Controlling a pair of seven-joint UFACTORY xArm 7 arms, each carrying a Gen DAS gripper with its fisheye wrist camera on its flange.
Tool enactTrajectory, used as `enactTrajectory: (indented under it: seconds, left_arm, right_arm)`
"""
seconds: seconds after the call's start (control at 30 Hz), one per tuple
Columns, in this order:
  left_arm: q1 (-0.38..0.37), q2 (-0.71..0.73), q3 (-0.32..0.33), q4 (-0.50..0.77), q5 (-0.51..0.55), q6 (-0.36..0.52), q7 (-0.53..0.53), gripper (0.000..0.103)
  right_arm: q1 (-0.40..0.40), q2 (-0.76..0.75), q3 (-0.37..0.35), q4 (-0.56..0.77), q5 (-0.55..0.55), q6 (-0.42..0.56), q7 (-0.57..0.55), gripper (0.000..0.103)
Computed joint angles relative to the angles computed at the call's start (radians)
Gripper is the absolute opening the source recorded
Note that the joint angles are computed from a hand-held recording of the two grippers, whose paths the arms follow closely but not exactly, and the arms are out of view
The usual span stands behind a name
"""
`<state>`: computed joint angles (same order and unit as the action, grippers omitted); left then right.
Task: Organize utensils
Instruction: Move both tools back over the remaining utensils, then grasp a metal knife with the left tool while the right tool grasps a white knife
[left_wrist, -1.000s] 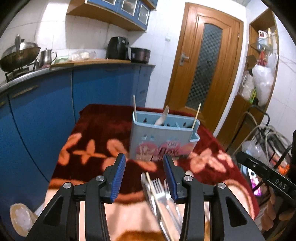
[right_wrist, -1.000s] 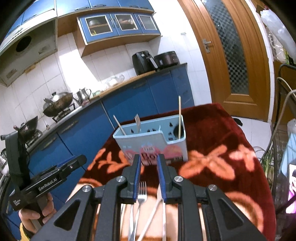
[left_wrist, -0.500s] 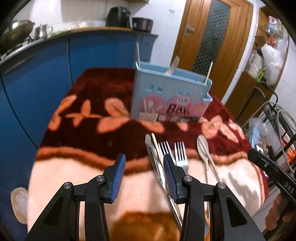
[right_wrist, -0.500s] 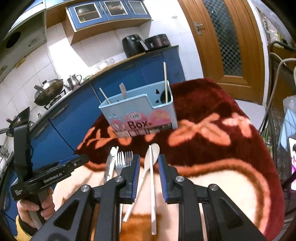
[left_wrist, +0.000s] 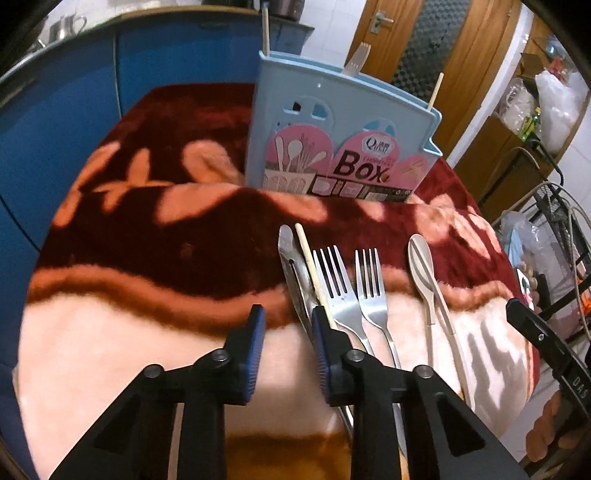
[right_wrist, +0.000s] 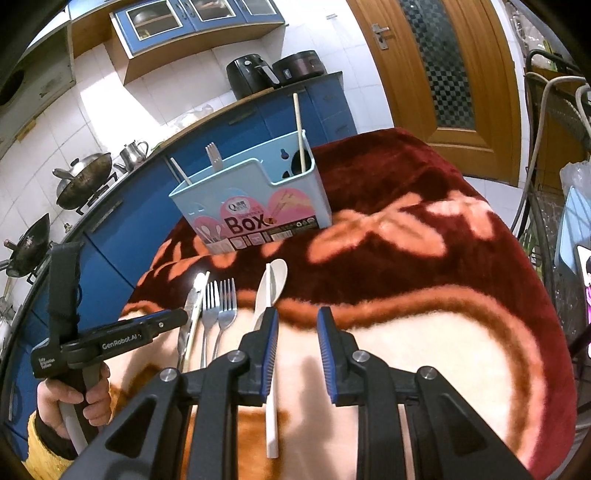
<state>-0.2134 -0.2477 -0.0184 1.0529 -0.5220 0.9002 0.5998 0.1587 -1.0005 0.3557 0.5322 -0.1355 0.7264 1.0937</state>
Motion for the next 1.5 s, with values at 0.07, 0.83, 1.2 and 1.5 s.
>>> enactTrajectory:
  seconds: [0.07, 0.83, 1.2, 1.5]
  left_arm:
    - [-0.001, 0.017, -0.001, 0.013, -0.004, 0.012, -0.008, 0.018]
    - [0.027, 0.025, 0.028, 0.063, -0.002, 0.094, 0.015, 0.005]
    - [0.053, 0.083, 0.000, 0.148, 0.036, 0.187, 0.017, 0.017]
    - [0.059, 0.105, -0.018, 0.164, 0.083, 0.217, 0.015, 0.017]
  right_arm:
    - [0.004, -0.001, -0.004, -0.004, 0.002, -0.001, -0.002, 0.024]
    - [0.070, 0.207, -0.071, 0.132, 0.042, 0.091, -0.181, 0.025]
    - [0.103, 0.385, -0.147, 0.273, 0.122, 0.226, -0.356, 0.025]
    - [0.097, 0.453, -0.183, 0.323, 0.170, 0.262, -0.429, 0.024]
